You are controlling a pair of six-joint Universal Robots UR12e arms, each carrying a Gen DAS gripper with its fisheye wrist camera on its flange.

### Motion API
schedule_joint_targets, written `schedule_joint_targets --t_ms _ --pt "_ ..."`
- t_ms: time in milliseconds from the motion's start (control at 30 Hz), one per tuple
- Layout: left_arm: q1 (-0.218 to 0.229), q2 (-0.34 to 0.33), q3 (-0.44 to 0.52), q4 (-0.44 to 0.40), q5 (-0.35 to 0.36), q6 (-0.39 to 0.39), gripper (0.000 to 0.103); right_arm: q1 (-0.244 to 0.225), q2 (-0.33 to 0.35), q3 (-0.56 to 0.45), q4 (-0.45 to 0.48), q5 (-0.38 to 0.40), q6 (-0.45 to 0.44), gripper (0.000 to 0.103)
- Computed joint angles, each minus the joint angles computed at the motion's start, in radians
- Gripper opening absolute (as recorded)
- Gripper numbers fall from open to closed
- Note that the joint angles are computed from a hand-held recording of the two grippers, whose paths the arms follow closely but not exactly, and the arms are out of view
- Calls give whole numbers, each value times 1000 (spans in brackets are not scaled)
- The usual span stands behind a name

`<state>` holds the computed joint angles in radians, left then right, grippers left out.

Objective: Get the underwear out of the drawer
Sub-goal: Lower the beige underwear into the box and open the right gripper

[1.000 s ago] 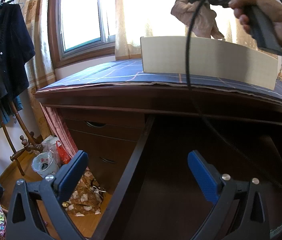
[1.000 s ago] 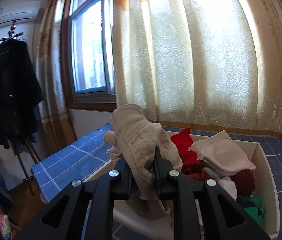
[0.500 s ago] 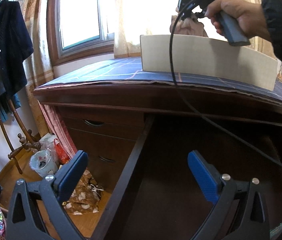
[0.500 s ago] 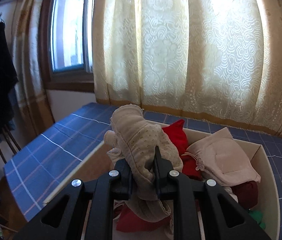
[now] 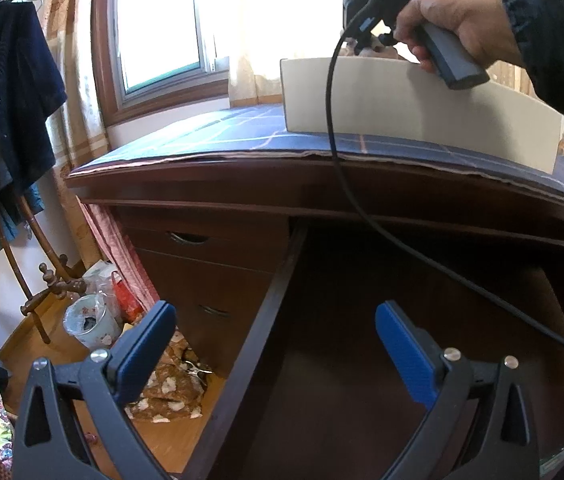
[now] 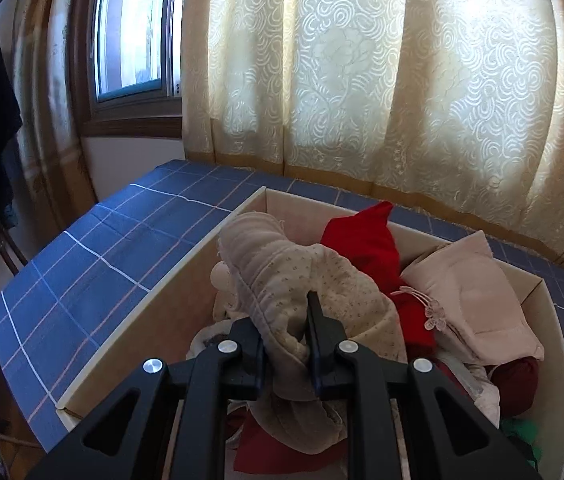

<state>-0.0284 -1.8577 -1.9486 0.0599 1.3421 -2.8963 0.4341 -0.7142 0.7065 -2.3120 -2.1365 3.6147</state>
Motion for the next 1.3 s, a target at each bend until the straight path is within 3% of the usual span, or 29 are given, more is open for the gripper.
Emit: schedule_joint_targets --t_ms 367,500,733,1000,1167,1300 --pt "2 2 5 -20 -4 2 102 -17 29 -86 174 92 40 18" --pt "4 2 6 -28 -5 3 102 -39 37 -118 264 193 107 18" --pt "3 0 10 -35 -2 2 102 -56 66 -186 370 285 161 18" --pt "3 -1 11 -39 -2 1 102 -66 48 -144 329 348 180 26" --pt "3 1 12 -50 0 0 102 -65 35 -114 269 378 133 52" --pt "1 2 9 -44 9 5 102 -61 26 -98 254 377 114 56"
